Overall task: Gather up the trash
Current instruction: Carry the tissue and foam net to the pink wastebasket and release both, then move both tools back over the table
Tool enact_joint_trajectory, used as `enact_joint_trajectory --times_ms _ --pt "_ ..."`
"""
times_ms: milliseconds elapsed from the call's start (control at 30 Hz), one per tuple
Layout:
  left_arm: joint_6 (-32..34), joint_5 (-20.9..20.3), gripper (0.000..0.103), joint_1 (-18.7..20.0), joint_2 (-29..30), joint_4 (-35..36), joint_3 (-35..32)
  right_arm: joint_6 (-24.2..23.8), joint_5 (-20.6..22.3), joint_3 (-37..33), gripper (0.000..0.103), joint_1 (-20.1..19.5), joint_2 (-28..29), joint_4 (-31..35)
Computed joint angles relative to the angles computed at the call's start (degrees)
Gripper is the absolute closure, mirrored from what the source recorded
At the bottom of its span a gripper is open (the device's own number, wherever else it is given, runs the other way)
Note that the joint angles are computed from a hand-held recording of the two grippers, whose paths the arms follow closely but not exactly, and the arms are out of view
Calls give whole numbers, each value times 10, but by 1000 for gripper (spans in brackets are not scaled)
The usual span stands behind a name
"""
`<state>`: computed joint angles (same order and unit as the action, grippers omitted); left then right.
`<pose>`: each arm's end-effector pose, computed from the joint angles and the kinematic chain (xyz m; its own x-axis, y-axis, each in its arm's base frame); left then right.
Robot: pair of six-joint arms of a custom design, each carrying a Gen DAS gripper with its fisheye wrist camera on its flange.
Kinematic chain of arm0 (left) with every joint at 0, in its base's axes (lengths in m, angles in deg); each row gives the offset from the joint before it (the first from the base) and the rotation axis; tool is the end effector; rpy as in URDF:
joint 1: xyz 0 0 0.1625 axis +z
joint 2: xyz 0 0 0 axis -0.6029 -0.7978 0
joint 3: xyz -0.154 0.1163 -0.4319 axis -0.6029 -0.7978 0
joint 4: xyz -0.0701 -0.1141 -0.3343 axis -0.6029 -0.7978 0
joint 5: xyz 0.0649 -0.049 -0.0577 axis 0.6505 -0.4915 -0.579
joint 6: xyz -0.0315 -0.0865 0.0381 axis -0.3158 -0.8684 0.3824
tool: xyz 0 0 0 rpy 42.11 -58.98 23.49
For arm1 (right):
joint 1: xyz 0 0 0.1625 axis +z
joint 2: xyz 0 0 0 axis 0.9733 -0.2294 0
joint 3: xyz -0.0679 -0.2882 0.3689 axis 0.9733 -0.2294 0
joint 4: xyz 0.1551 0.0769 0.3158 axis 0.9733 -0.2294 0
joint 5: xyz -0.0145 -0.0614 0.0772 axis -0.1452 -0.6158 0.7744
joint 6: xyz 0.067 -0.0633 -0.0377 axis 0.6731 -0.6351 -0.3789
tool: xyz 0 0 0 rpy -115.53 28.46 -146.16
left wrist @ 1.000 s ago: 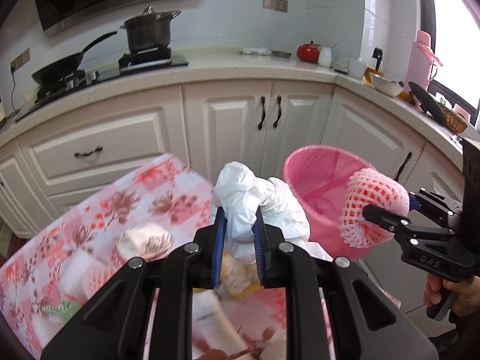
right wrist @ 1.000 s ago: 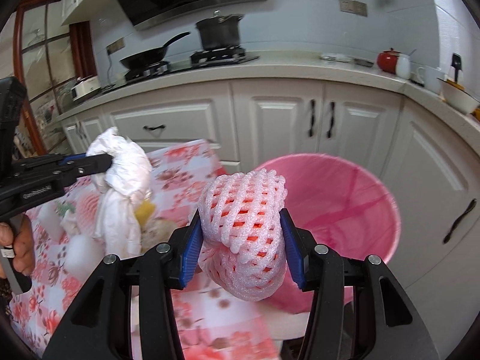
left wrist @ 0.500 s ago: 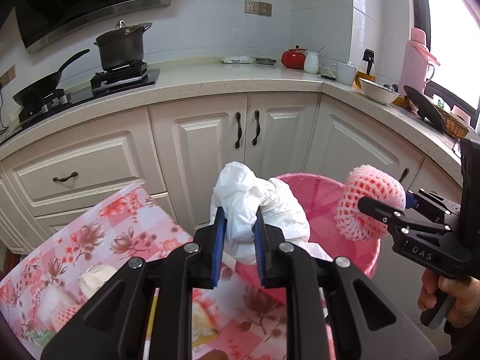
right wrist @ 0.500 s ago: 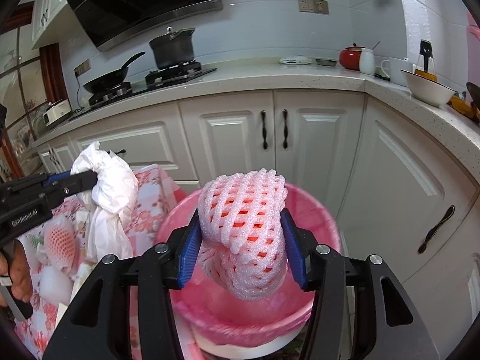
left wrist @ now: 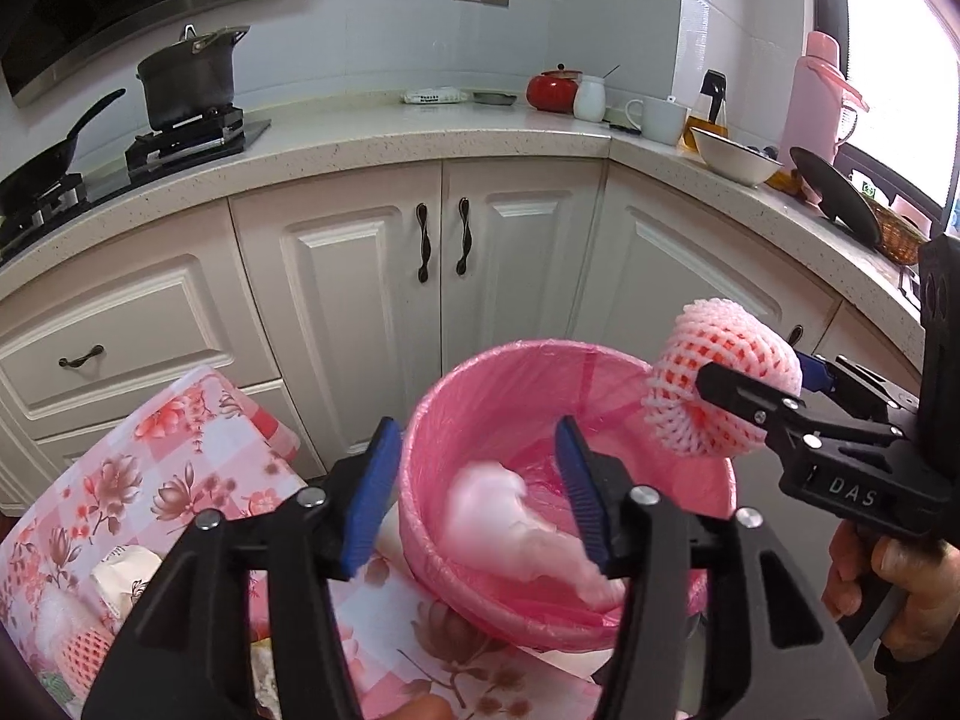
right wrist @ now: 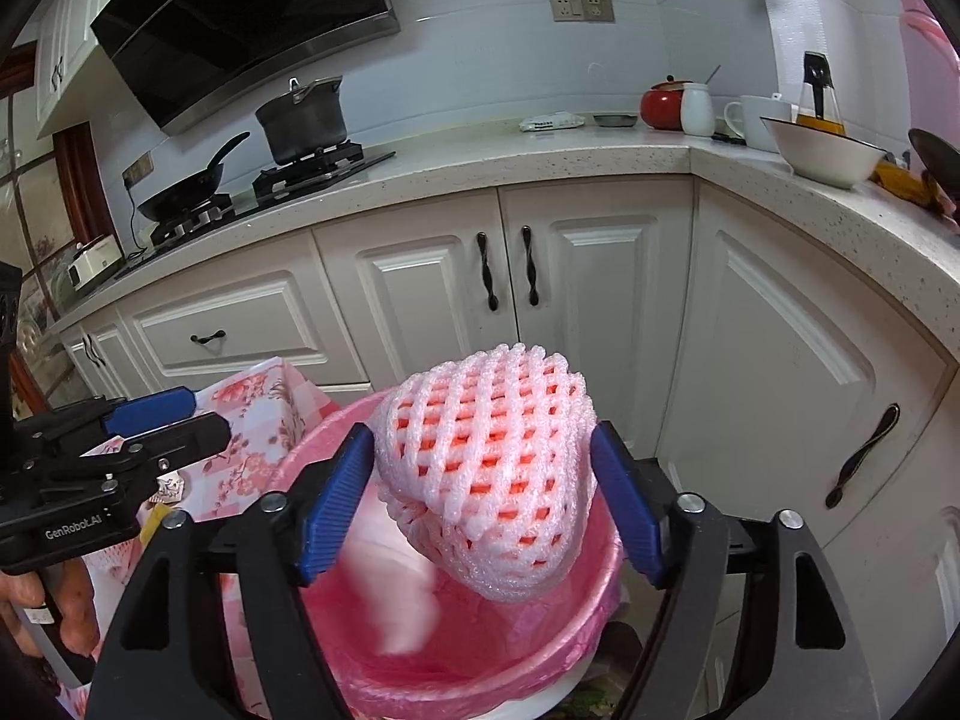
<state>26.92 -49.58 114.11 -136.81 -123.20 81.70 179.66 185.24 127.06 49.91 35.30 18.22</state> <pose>0.0255 -0.5792 0.3820 -0.5774 0.6349 -0.5133 0.8116 0.5146 -0.2766 0.4161 -0.4780 -0.0850 -0.7926 0.1898 0.5794 -0.4180 0.5227 -0.7430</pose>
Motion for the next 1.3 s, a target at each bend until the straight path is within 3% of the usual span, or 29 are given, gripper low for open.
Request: enact_joint_trajectory --times_ms 133,367,533,800,967,1133,1300 --pt "-2 -1 43 10 -9 6 -7 1 3 13 23 2 -3 -12" --pt "-2 -24 33 41 -58 14 -13 -4 5 5 22 11 6 -15" --pt "8 -51 21 67 -102 2 -7 -15 19 -2 17 36 18 -31" --pt "23 -81 19 113 -166 -3 2 -9 30 -40 12 89 56 -18" --pt "37 -92 13 147 -201 0 11 25 41 -91 12 114 96 27" --pt "47 -101 13 191 -227 -3 13 103 21 -158 12 132 147 122" --pt "47 -124 13 235 -239 9 3 136 9 -251 12 149 205 215"
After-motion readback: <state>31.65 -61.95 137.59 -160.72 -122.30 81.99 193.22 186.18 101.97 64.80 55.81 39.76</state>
